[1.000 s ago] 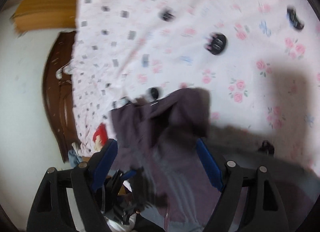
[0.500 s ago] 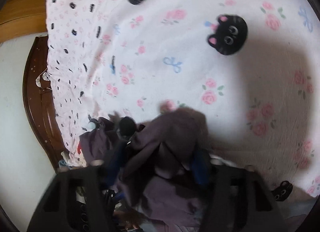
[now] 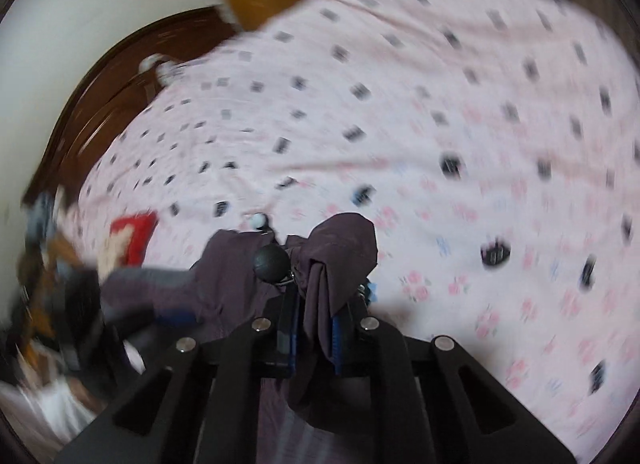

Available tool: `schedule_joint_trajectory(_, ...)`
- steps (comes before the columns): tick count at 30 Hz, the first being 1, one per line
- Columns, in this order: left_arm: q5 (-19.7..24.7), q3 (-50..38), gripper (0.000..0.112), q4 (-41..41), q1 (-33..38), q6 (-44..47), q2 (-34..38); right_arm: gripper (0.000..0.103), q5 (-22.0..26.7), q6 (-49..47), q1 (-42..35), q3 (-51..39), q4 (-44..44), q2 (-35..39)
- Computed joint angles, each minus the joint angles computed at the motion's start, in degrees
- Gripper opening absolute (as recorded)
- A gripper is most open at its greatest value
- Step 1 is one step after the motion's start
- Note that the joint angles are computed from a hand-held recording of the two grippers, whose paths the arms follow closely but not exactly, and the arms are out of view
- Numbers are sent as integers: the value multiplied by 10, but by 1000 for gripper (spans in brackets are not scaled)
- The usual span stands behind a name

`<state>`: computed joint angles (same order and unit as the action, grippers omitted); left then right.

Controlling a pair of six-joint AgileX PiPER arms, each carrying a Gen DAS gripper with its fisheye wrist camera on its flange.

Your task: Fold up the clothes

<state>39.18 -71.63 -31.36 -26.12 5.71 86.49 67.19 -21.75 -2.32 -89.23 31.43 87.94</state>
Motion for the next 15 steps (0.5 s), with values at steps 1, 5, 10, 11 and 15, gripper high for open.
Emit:
schedule_joint_trajectory(1,5,-4,88,-31,24,20,4,12,-13,-19,10,18,-9,-24)
schedule_joint_trajectory(5,114,-67,88,-185,131,89,86,12,-24,-107,13,94,19,-95)
schedule_joint_trajectory(10,248,-192,89,-206,147,63,211,12,-5,-172,11,179,35,-158)
schedule_joint_trajectory(11,256,-210,90,-194,137,53,226,12,-5,-179,16,197,34,-170)
schedule_joint_trajectory(15,257,-222,91,-191,119,50,242,12,-25,-172,63,252,-8,-201)
